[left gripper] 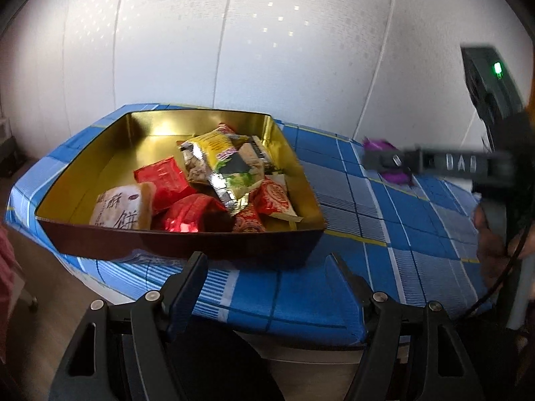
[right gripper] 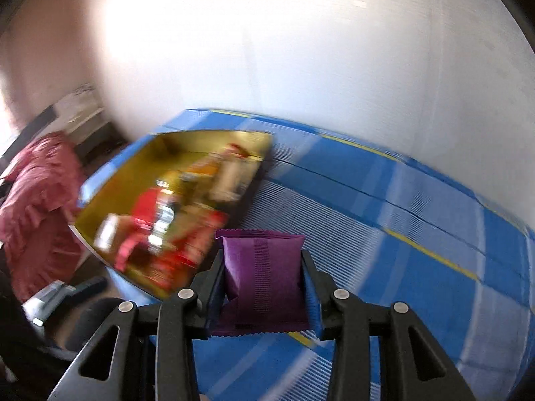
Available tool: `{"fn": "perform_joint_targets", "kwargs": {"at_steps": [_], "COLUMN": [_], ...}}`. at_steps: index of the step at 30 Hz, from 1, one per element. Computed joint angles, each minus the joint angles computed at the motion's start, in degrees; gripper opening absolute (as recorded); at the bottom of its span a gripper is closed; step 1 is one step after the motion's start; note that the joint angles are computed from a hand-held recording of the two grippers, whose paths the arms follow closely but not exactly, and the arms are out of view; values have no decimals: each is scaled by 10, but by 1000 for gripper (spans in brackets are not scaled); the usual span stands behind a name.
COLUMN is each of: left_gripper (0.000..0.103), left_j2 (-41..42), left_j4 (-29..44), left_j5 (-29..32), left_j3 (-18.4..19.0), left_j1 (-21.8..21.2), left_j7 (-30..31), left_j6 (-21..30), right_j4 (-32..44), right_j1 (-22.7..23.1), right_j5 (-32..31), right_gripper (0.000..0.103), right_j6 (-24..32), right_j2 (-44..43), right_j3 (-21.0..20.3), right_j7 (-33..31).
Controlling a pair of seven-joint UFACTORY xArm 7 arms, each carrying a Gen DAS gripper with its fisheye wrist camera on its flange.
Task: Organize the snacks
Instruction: 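Carry the purple packet toward the gold tray with the right gripper, then release the purple packet into the gold tray with the right gripper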
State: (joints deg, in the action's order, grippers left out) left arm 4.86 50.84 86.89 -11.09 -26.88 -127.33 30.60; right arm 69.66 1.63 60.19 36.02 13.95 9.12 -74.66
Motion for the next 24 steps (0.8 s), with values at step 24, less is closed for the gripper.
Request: {"fn": "perform_joint_targets", "kwargs": {"at_steps": [24], "left_gripper": [72], "left_j2": [12], "left_j4": [-18], "left_j5": [34], "left_j3": [17], "left_j1": [34], "left_j7": [-96], "left_j6": [-77], "right_j4": [182], "right_j1": [91], "right_j5": [-301], "right_gripper": [55], "right_j6": [-61], "right_j2": [159], "right_j3": [66], "right_j7": [211]}}
